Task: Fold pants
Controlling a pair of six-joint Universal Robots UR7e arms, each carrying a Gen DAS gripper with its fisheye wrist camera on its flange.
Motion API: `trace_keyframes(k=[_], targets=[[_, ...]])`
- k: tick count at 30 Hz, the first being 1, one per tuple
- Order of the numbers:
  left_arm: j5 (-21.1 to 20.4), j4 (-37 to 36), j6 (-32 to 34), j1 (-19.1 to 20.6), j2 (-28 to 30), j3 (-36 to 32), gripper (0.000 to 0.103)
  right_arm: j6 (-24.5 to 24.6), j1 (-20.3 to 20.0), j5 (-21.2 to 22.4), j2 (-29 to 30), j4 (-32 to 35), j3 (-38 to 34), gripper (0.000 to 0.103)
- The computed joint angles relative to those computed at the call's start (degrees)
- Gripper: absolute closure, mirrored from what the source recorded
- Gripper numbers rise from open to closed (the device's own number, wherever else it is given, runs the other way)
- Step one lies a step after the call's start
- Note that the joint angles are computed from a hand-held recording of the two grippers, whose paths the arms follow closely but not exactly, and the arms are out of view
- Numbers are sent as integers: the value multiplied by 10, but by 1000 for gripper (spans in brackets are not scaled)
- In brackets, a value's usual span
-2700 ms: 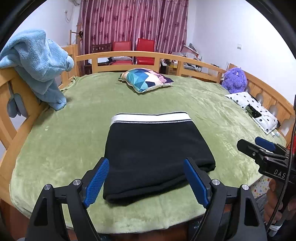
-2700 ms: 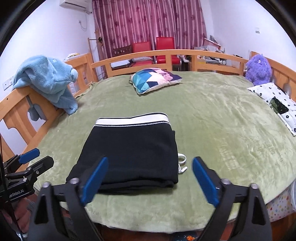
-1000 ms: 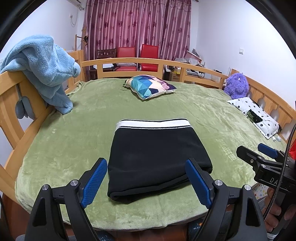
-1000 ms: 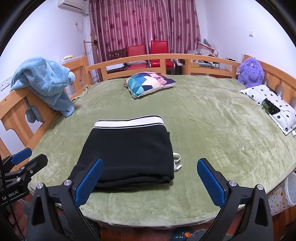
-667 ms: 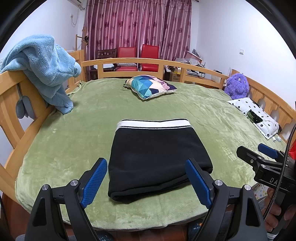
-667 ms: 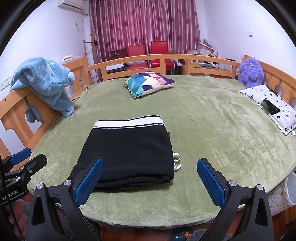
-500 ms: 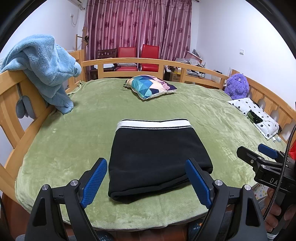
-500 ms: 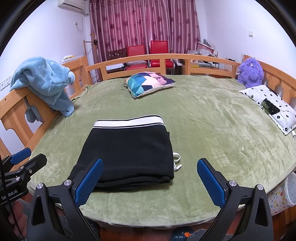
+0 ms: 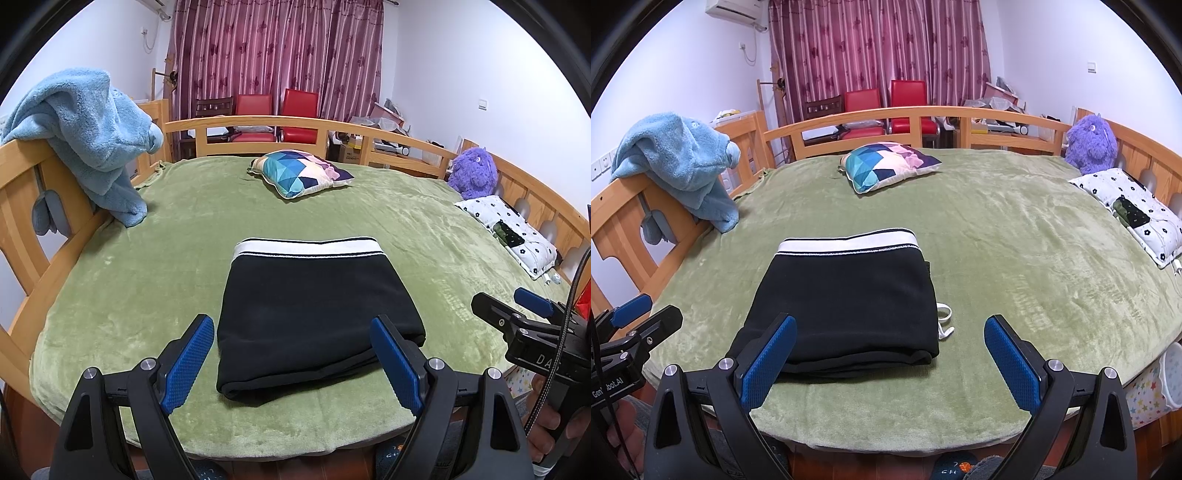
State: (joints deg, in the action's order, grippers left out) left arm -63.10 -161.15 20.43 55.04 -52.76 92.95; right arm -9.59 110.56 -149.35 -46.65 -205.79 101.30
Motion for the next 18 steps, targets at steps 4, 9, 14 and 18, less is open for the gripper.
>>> trace_keyframes(k=[4, 9, 14, 18], targets=[[0, 1, -1, -1, -1, -1, 17, -3, 0, 1, 0, -2, 0, 3], [0, 2, -2, 0, -1, -1, 17, 0, 0, -1, 1, 0, -1, 3], [2, 2, -3, -1, -1, -1, 17, -1, 0, 0, 1, -1, -1, 3], [6, 7, -9, -4, -3, -6, 17, -1, 0, 2, 1, 0, -1, 3]])
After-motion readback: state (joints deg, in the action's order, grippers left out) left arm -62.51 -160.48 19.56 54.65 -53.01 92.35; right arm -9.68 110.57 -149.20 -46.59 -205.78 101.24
